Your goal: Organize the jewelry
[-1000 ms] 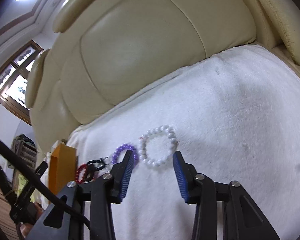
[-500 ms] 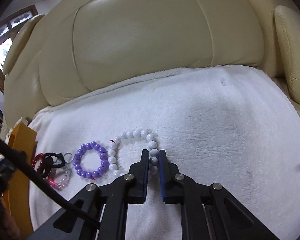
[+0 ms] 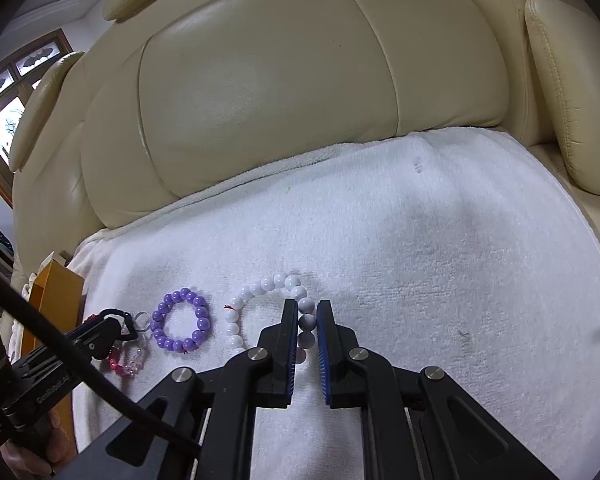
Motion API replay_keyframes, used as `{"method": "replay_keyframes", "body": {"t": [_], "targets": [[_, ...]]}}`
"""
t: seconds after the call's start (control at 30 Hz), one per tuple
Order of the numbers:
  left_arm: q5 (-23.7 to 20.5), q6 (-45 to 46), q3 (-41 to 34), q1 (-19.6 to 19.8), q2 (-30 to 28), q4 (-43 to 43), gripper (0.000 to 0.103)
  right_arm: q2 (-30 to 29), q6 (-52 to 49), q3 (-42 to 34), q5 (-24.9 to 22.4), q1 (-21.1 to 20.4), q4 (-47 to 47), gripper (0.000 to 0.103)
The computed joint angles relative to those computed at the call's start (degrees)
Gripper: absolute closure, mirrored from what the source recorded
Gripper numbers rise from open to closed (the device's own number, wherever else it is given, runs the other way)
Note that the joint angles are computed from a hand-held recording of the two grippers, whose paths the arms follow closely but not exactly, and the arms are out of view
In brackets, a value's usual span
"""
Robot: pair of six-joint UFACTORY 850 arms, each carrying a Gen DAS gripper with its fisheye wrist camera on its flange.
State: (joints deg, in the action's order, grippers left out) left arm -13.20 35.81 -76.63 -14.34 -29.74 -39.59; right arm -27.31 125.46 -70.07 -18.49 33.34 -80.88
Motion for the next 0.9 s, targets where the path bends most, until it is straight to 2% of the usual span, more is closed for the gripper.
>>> {"method": "replay_keyframes", "body": {"t": [0.2, 0.5, 0.6, 0.63, 0.7, 0.73, 0.77, 0.9], "targets": [[-1.9, 9.0, 0.6, 0.4, 0.7, -7.1, 0.092, 1.2, 2.6, 0.9, -0.3, 0.2, -2.8, 0.093], [-7.8, 17.1, 6.9, 2.1, 6.0, -8.5, 0.092, 3.4, 6.4, 2.2, -1.9, 0.9, -6.0, 0.093], [-6.2, 21.1, 10.6, 1.7, 9.0, -8.3, 0.091, 3.5, 5.7, 2.1, -2.6, 1.3, -6.0, 0.093], [-5.9, 22.6, 11.5, 2.0, 9.8, -8.6, 0.089, 3.5, 5.6, 2.1, -2.7, 1.3, -6.0, 0.093], [-4.6, 25.2, 13.7, 2.2, 11.8, -9.3, 0.077, 3.7, 6.0, 2.3, -3.0, 1.5, -6.3, 0.093], [-3.9, 25.2, 13.8, 2.1, 11.8, -9.2, 0.064, 3.6, 6.2, 2.3, -2.9, 1.4, -6.4, 0.093], [-3.4, 25.8, 14.5, 2.2, 12.4, -9.7, 0.055, 3.6, 6.2, 2.3, -2.9, 1.4, -6.3, 0.093], [-2.4, 21.9, 14.9, 2.6, 12.9, -6.2, 0.046, 3.4, 5.2, 2.1, -2.8, 1.3, -5.5, 0.093]]}}
